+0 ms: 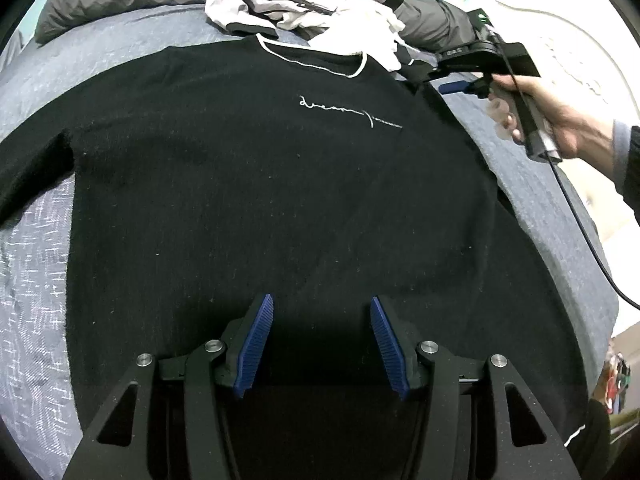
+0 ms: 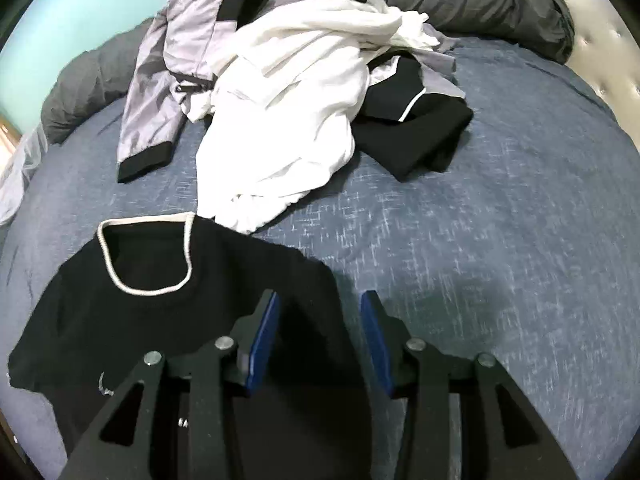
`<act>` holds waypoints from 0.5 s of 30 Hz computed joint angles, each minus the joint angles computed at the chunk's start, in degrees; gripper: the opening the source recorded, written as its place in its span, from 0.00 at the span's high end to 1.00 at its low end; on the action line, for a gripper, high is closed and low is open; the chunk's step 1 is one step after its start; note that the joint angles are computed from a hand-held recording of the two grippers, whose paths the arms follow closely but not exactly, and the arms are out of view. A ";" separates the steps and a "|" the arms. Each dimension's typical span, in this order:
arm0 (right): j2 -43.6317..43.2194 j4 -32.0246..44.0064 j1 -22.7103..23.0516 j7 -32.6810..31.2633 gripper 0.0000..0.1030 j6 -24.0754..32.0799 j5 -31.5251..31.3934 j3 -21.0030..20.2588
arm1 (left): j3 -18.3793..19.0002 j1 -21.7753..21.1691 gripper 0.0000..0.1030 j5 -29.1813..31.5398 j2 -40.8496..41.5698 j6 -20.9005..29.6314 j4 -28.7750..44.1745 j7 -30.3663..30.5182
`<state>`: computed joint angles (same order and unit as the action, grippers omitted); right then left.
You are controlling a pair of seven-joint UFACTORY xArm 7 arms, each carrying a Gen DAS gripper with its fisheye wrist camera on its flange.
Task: Fold clothes
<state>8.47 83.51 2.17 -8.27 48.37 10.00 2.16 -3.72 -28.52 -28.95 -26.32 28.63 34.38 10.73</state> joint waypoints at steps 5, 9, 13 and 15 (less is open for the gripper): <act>2.92 2.46 0.76 1.85 0.79 0.74 -3.89 -0.11 | -0.42 0.08 0.47 1.02 0.18 -0.47 -0.18 -0.15; 2.90 2.07 0.42 1.34 0.90 0.00 -3.58 -0.06 | -0.05 -0.17 0.47 0.61 0.07 -0.29 -0.23 -0.20; 3.13 2.28 0.31 2.98 0.94 -1.36 -4.57 -0.55 | 0.23 -0.32 0.47 0.11 -0.31 -0.12 -0.54 0.02; 4.30 3.27 -0.09 4.36 0.94 -1.26 -4.51 -0.86 | 0.37 -0.36 0.47 -0.05 -0.42 -0.05 -0.65 0.17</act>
